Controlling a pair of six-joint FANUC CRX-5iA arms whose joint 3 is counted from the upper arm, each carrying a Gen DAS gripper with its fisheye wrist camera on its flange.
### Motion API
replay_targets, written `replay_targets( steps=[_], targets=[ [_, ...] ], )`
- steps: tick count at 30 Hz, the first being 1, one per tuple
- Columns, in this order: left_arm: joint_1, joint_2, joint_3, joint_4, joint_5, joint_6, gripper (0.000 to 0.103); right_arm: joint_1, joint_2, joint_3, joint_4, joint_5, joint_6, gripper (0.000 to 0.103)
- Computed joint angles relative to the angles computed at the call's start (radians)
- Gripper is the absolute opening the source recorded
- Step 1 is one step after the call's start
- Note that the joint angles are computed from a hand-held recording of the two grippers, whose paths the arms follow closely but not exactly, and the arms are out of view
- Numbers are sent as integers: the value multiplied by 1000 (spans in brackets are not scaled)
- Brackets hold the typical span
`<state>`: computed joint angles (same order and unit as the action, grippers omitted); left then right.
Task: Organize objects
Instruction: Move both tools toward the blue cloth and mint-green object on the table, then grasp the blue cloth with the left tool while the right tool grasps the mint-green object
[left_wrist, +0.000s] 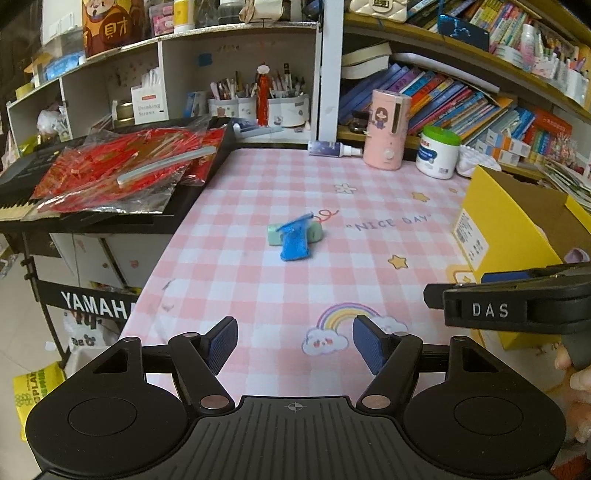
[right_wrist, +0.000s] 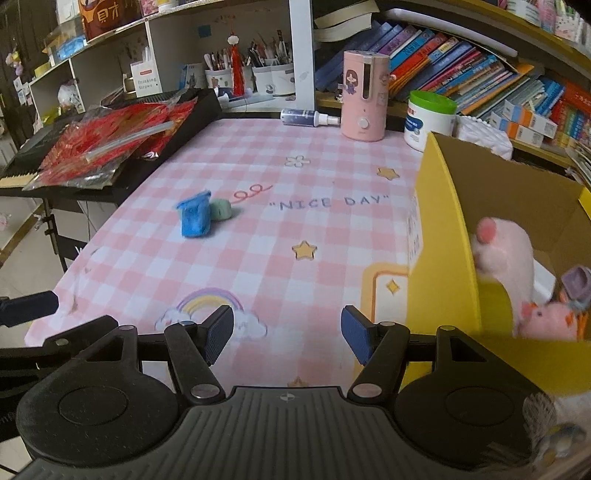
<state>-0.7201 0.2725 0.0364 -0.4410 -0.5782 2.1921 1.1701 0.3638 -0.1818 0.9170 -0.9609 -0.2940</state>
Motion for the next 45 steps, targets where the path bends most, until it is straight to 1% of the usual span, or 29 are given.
replay_targets(
  steps=[13,21,27,32,35,37,39,41,43,44,45],
  targets=[
    [13,93,118,2,-48,-2,70,-101,22,27,42,95,57,63],
    [19,153,196,-11,-80,-3,70,-147,37,42,45,144,94,63],
    [27,209,263,-15,-110,-10,69,-178,62,69,23,184,138,63],
    [37,259,315,1,-106,-27,68,-203,90,102,14,211,170,63],
    [45,298,353,32,-101,-52,68,-216,101,114,18,221,181,63],
    [48,331,386,52,-111,-76,65,-225,108,124,21,225,186,63],
    [52,363,419,78,-128,-96,56,-233,115,134,20,229,192,63],
    [58,385,438,102,-129,-107,52,-239,118,138,24,234,192,63],
    [59,400,453,100,-127,-110,50,-245,123,145,24,242,197,63],
    [58,403,457,92,-124,-105,45,-248,126,148,21,246,203,63],
    [58,407,461,87,-122,-103,37,-250,128,151,19,251,209,63]
  ],
)
